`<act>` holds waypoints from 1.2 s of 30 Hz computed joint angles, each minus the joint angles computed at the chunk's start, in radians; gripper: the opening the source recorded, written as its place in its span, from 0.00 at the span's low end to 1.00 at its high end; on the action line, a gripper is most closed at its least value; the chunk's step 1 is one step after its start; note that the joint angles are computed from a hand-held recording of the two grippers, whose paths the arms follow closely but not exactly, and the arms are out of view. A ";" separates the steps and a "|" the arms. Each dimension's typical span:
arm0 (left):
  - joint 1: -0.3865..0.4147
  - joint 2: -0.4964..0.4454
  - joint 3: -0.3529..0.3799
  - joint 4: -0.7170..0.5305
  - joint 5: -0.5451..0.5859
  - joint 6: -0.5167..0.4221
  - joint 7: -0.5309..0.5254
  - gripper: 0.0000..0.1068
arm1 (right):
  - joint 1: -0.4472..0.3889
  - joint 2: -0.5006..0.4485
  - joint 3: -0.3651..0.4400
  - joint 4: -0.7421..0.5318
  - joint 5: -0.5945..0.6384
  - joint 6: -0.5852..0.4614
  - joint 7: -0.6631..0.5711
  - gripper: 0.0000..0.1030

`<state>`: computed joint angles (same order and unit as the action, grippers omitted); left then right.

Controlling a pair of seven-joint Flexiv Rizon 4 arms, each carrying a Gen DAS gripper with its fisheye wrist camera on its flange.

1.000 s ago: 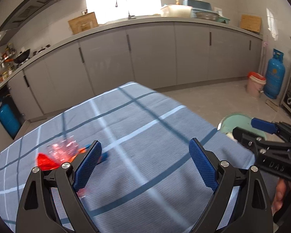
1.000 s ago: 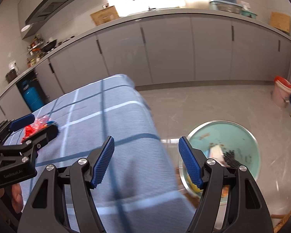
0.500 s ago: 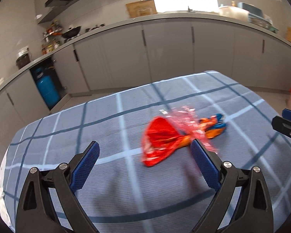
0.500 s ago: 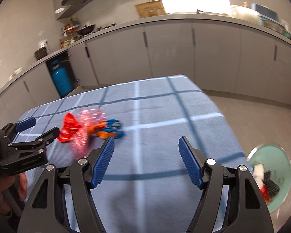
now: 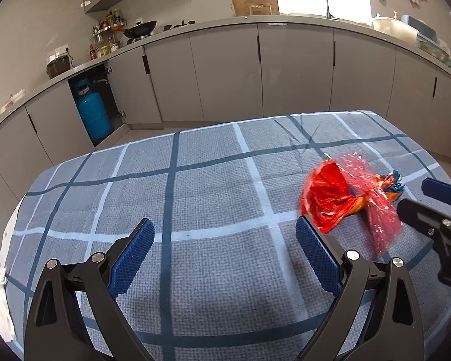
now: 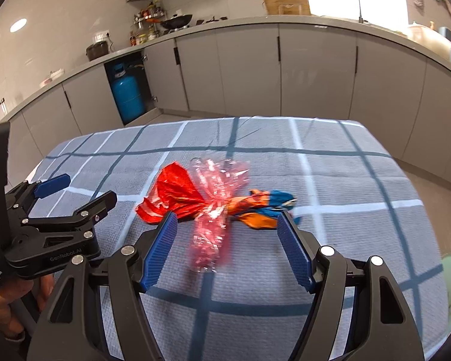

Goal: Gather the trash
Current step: 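Grasp the red wrapper with the left gripper while the right gripper grasps the pink plastic bag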

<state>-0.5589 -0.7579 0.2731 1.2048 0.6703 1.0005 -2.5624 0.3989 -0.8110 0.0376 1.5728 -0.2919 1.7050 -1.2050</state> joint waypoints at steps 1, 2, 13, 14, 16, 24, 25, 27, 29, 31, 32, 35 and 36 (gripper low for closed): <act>0.002 0.001 0.001 0.003 0.000 0.002 -0.003 0.88 | -0.005 -0.009 0.011 -0.014 -0.005 -0.017 -0.001 0.67; 0.006 0.001 -0.001 0.005 -0.004 0.005 -0.004 0.88 | -0.008 -0.016 0.018 -0.024 -0.007 -0.028 -0.001 0.67; 0.032 -0.029 -0.033 -0.031 -0.064 0.065 0.062 0.88 | -0.070 -0.011 0.113 -0.002 0.011 -0.025 -0.093 0.20; 0.035 -0.037 -0.038 -0.043 -0.076 0.074 0.074 0.88 | -0.059 0.001 0.089 0.017 0.021 0.004 -0.084 0.20; 0.033 -0.057 -0.037 -0.071 -0.095 0.079 0.095 0.88 | -0.044 0.023 0.048 0.051 0.038 0.046 -0.068 0.20; 0.048 -0.180 -0.058 -0.229 -0.203 0.052 0.225 0.86 | -0.043 0.073 -0.019 0.152 0.074 0.122 -0.037 0.20; 0.047 -0.187 -0.058 -0.237 -0.215 0.045 0.236 0.85 | -0.044 0.077 -0.022 0.161 0.078 0.132 -0.036 0.20; 0.062 -0.199 -0.084 -0.244 -0.253 0.037 0.284 0.50 | -0.046 0.082 -0.028 0.177 0.086 0.151 -0.034 0.20; 0.068 -0.199 -0.100 -0.233 -0.284 0.048 0.318 0.37 | -0.048 0.088 -0.033 0.195 0.095 0.171 -0.034 0.20; 0.053 -0.193 -0.087 -0.227 -0.289 0.044 0.338 0.18 | -0.058 0.092 -0.032 0.207 0.098 0.186 -0.037 0.20; 0.050 -0.188 -0.087 -0.220 -0.297 0.047 0.342 0.15 | -0.058 0.097 -0.039 0.217 0.105 0.196 -0.038 0.20; 0.026 -0.177 -0.068 -0.218 -0.297 0.045 0.341 0.12 | -0.057 0.111 -0.057 0.244 0.129 0.218 -0.040 0.20; 0.014 -0.175 -0.056 -0.224 -0.289 0.043 0.335 0.12 | -0.059 0.116 -0.062 0.252 0.138 0.225 -0.040 0.20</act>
